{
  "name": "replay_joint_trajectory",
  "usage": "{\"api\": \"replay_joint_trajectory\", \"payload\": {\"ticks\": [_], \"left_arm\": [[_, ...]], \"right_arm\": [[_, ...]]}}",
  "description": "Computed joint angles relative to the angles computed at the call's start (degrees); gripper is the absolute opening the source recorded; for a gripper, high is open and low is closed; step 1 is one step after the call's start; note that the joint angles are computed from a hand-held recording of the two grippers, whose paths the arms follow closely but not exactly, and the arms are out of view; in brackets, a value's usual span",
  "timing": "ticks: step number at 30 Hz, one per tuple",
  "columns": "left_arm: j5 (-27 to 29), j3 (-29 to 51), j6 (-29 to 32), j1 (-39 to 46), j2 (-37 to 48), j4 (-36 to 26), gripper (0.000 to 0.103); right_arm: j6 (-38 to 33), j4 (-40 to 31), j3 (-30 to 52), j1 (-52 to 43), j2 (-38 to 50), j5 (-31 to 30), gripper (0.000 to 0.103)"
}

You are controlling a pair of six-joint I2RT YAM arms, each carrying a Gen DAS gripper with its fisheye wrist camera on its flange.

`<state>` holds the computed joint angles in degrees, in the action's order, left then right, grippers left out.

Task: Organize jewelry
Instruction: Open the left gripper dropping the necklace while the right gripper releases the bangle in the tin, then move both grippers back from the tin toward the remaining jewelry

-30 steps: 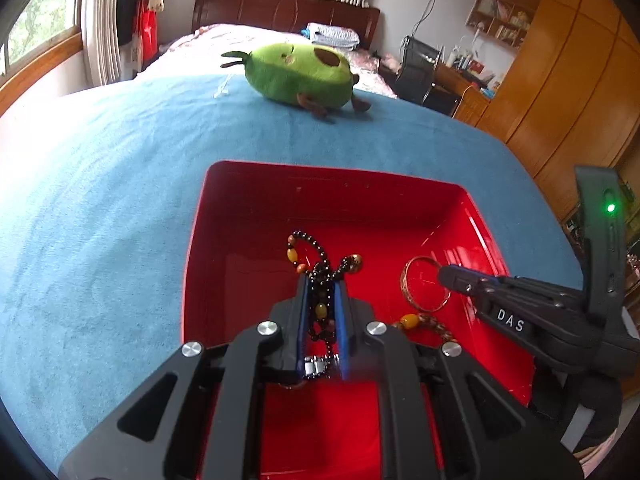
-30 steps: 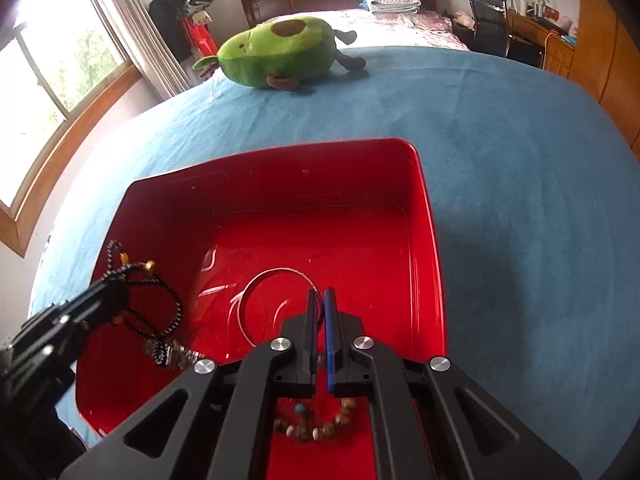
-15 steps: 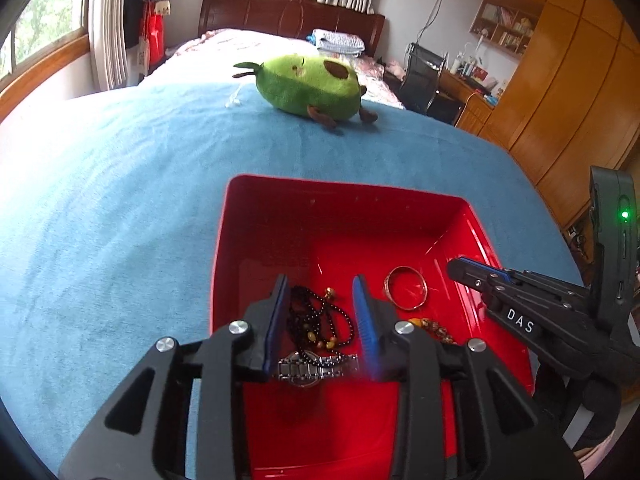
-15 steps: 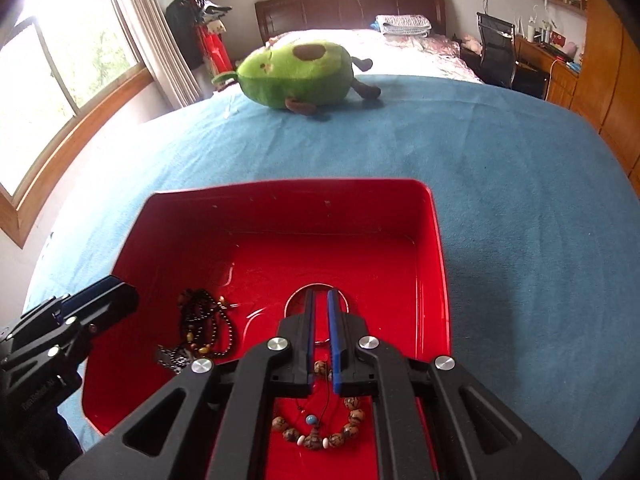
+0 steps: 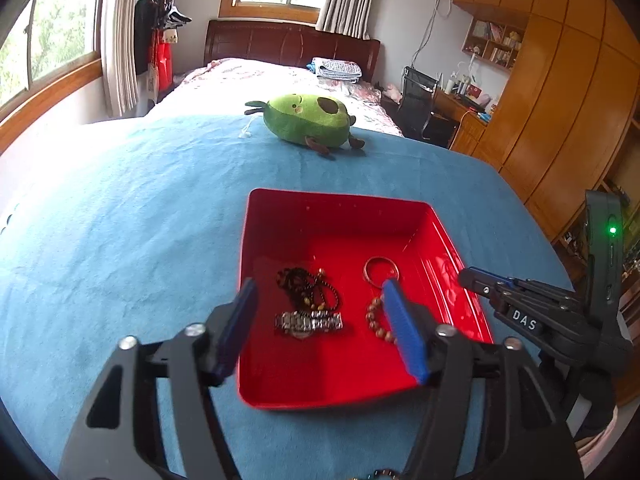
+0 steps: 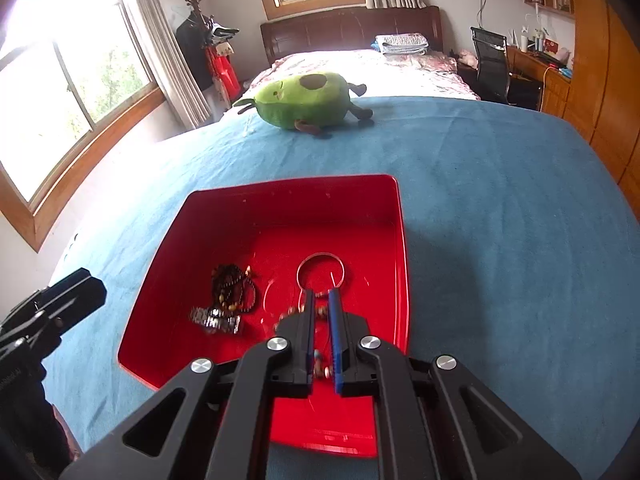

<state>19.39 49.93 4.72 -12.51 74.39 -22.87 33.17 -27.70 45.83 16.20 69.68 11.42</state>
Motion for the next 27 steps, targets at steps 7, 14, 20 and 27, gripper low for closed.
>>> {"api": "replay_joint_trajectory", "payload": {"ticks": [7,14,20,27], "left_arm": [[-0.9,-8.9,5.5,3.8,-10.5,-2.6,0.078],[4.2,-17.1,16.1,11.7,-17.2,-9.2,0.076],[7.4,-23.1,24.4,20.3,-19.7,-12.9,0.076],[10.2,-26.7,35.5,31.9,-17.9,-19.1,0.075]], "right_arm": [[5.5,-5.4,-6.4,7.8,-9.6,2.3,0.009],[18.6,-11.4,-13.9,21.7,-19.4,7.7,0.009],[34.0,-14.2,-18.6,39.0,-20.4,13.6,0.009],[49.0,-14.1,-23.4,53.9,-19.6,14.8,0.009]]}}
